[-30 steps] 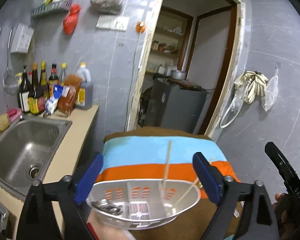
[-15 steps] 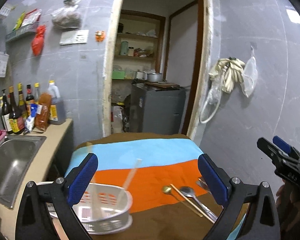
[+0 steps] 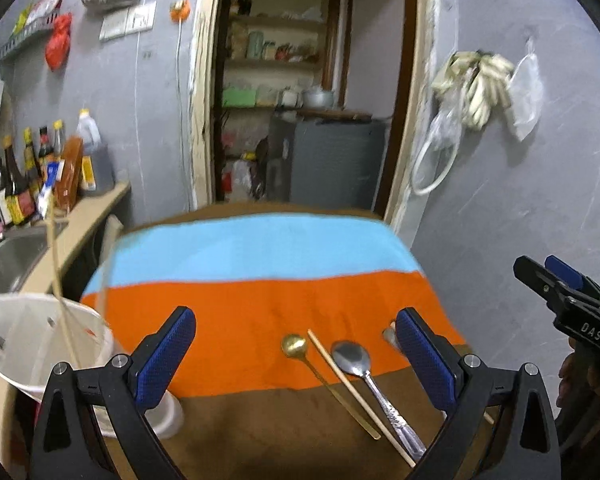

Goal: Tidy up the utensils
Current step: 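Move both open tools back to the remaining utensils on the cloth, then close the left tool on the gold spoon while the right tool closes on a silver fork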

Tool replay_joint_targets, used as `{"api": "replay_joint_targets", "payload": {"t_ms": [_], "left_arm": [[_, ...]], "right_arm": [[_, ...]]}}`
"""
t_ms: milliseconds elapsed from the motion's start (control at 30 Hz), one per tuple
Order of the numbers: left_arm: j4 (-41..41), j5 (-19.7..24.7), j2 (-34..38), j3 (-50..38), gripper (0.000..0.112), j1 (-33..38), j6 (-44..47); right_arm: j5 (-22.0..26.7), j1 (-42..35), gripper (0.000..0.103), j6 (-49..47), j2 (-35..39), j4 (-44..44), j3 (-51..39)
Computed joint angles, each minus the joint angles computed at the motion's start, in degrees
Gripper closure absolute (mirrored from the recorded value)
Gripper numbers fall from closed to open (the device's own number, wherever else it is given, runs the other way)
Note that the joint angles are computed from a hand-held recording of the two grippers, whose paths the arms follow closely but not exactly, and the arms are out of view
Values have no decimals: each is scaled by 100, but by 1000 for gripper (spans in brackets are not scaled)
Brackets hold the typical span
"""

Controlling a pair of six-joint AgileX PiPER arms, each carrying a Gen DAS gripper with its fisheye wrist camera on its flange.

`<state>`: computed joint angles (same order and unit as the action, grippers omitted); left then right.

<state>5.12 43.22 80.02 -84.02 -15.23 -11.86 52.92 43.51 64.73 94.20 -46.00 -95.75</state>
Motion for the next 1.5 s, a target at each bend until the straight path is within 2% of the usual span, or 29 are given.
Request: {"api": "replay_joint_targets", "payload": {"t_ms": [67,167,267,333,467,533,633,767,833,1000,1067,1100,1133,1300,1500], "left_arm": [[153,25,218,3,12,-71,-283],[319,45,505,29,14,-124,-653],[252,164,809,-53,25,-94,-677],[117,226,988,-108,34,-34,-622],[-528,361,1328,-213,51,186,-233],[-813,400,1453,-238,60,285,-48],[-1102,484,1691,-383,67,359,42],[-1183,394,1852,-495,68,412,133],[-1134,372,1965,-586,68,394,171],[-962,403,2071,-740,70,304,180],[-985,443,2108,-810,77,320,201],[-1109,463,2133,-841,85,356,295],[-1204,467,2151,-852,87,375,350],[-1596,518,2264,-985,87,450,611],[-1790,633,2239,-1045,87,449,651]], "right_arm": [[-493,-322,2,-249,57,581,203],[-954,-685,3,-680,304,1436,303],[-1346,-851,3,-1054,534,1983,405],[-1611,-923,16,-1369,682,2367,471],[-1851,-1068,33,-2206,988,3334,441],[-1906,-1127,43,-2637,1124,3785,403],[-1991,-1193,53,-3085,1248,4314,400],[-2148,-1215,58,-3338,1291,4682,520],[-2176,-1260,68,-3513,1287,4883,569],[-2149,-1352,73,-3944,1342,5348,493],[-2084,-1359,75,-4042,1386,5471,430],[-2071,-1361,76,-4096,1395,5528,416],[-2057,-1373,77,-4130,1400,5551,405],[-2063,-1367,83,-4234,1363,5636,431],[-1967,-1360,84,-4210,1392,5577,330]]}}
